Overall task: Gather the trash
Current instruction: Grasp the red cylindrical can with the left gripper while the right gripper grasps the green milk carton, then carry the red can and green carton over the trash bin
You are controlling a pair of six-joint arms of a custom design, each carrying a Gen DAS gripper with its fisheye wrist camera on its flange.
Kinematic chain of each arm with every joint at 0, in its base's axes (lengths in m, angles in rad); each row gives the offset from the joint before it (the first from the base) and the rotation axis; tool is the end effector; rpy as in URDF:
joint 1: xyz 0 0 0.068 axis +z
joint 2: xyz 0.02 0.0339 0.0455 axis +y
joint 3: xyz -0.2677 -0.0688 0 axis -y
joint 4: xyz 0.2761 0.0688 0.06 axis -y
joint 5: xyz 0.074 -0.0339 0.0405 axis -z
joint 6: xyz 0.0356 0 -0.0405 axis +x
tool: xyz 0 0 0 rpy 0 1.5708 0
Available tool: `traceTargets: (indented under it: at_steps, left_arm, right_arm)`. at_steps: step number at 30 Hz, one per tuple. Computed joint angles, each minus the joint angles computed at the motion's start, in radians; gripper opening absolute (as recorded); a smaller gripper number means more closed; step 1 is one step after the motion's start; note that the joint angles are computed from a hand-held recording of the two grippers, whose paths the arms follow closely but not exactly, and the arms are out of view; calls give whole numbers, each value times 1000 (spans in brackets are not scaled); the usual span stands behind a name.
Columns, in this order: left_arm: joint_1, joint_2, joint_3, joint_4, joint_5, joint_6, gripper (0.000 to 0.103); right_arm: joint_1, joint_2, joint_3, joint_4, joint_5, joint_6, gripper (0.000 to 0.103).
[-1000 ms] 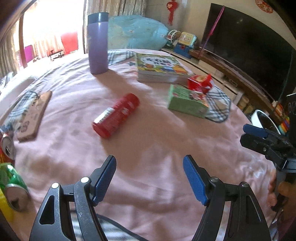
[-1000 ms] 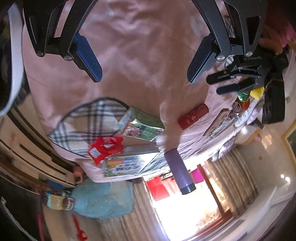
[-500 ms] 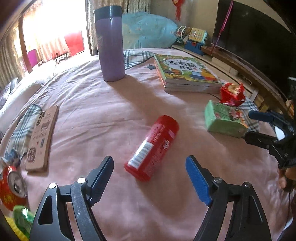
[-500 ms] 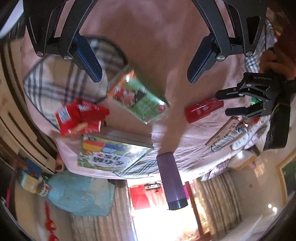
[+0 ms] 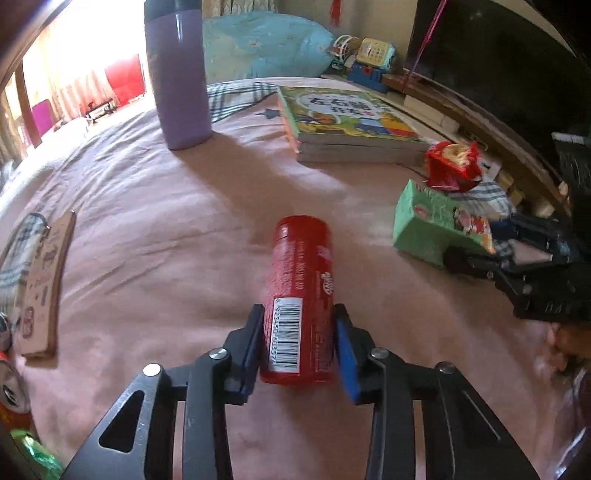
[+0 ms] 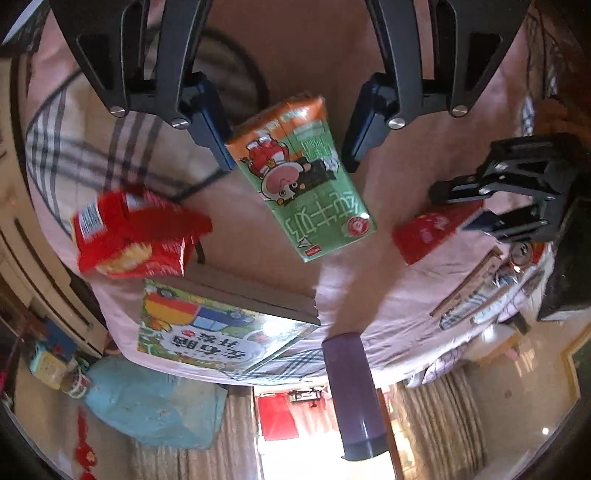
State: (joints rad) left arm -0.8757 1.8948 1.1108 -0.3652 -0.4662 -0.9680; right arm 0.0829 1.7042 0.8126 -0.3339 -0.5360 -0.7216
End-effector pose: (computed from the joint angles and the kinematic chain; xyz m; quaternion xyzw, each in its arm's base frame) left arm 0.2598 -0.2865 0.1183 -0.0922 0.9482 -0.0257 0.3030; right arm 0.3086 0.0439 0.1033 -0.4138 0.8563 0.1957 0.2392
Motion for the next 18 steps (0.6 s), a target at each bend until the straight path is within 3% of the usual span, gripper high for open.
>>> traceTargets:
  at_steps: [7, 18]
  left_arm:
    - [-76, -27, -25, 79, 2, -68, 33]
    - [-229, 85, 176, 50, -27, -45, 33]
  right_arm:
    - [-172, -122, -87, -90, -84, -28, 55]
    - [-573, -216, -114, -341, -233, -225, 54]
